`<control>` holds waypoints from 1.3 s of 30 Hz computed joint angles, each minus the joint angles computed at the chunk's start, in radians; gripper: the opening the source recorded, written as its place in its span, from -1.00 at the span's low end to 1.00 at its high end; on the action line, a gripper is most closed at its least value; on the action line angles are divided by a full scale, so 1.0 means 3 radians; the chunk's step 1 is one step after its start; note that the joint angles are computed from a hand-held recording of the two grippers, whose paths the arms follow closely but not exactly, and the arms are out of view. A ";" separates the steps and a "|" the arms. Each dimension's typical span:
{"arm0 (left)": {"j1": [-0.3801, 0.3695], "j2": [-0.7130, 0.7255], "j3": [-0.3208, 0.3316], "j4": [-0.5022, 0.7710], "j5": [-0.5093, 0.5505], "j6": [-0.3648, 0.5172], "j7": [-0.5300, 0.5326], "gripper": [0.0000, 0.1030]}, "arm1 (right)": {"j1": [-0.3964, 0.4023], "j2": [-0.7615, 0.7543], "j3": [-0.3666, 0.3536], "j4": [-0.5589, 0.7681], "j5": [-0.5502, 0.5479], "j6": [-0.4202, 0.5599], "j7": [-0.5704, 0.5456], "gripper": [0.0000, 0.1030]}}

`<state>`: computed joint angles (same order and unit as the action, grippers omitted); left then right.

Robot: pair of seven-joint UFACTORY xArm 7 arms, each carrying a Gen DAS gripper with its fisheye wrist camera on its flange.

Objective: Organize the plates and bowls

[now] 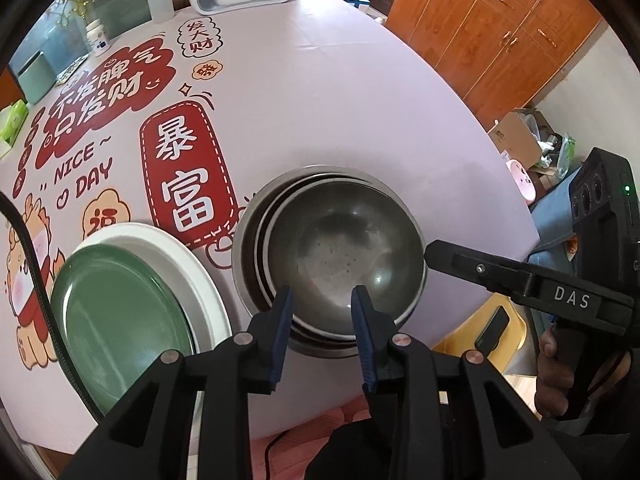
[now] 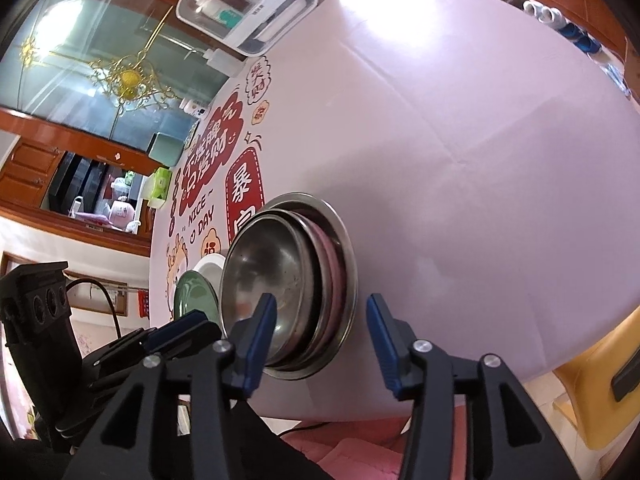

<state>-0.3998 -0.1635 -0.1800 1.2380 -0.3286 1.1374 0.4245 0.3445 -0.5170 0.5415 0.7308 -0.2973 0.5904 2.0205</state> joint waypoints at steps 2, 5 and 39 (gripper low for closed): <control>0.0002 0.0058 0.0000 0.0058 0.0016 0.0014 0.0002 -0.42 | 0.0004 -0.0016 -0.0018 -0.0057 0.0025 -0.0087 0.0041 0.08; 0.0012 0.0158 -0.0007 0.0152 0.0058 0.0028 -0.0019 -0.39 | 0.0002 -0.0030 -0.0023 -0.0154 0.0091 -0.0245 0.0138 0.08; -0.0040 0.1283 -0.0110 0.1085 0.0399 0.0484 0.0039 -0.01 | -0.0459 0.0047 0.0417 -0.0457 0.0029 -0.1053 0.1151 -0.06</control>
